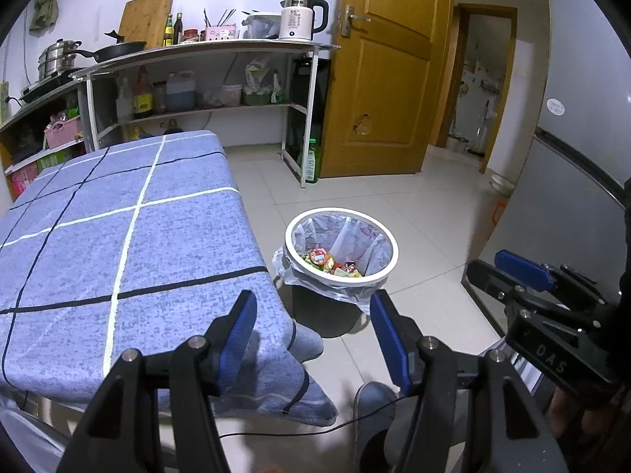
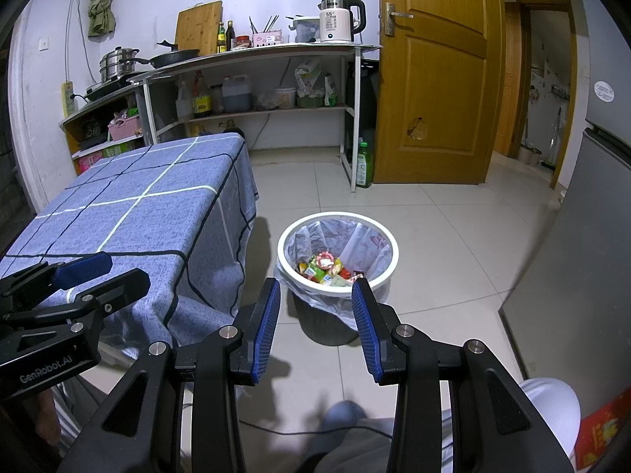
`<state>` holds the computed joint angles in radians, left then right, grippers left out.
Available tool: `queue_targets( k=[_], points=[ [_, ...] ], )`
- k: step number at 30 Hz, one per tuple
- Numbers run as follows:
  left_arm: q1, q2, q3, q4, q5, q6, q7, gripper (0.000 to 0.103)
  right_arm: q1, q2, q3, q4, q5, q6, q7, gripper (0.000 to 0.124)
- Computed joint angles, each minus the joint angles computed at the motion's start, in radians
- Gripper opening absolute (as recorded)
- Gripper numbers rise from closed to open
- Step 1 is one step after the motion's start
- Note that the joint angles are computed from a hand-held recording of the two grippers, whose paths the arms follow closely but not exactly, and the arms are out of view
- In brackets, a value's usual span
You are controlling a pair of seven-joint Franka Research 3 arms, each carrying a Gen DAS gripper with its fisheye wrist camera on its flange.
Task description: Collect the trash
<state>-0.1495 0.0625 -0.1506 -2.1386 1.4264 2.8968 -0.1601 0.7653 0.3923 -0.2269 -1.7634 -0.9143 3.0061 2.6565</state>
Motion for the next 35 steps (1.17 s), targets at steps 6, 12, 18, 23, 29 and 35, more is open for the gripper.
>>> queue_targets(
  k=[6, 12, 18, 23, 29, 35],
  points=[
    [0.0, 0.0, 0.001, 0.001, -0.006, 0.004, -0.002, 0.062, 0.001, 0.001, -0.001, 0.001, 0.007, -0.001, -0.006, 0.039],
    [0.001, 0.002, 0.003, 0.0, -0.02, 0.011, 0.007, 0.062, 0.001, 0.003, -0.004, 0.002, 0.008, 0.003, -0.007, 0.039],
    [-0.003, -0.002, 0.0, -0.002, -0.01, -0.017, -0.003, 0.062, 0.008, 0.003, -0.011, -0.001, 0.003, 0.008, -0.002, 0.039],
    [-0.008, -0.012, -0.006, -0.009, 0.002, -0.052, -0.028, 0.062, 0.01, 0.003, -0.015, -0.005, 0.005, 0.012, -0.004, 0.039],
    [-0.008, -0.019, -0.011, -0.013, 0.018, -0.071, -0.05, 0.062, 0.005, 0.003, -0.011, -0.007, 0.014, 0.015, -0.023, 0.039],
    [-0.006, -0.02, -0.013, -0.016, -0.004, -0.076, -0.03, 0.062, 0.013, 0.005, -0.022, -0.009, 0.024, 0.021, -0.031, 0.039]
  ],
)
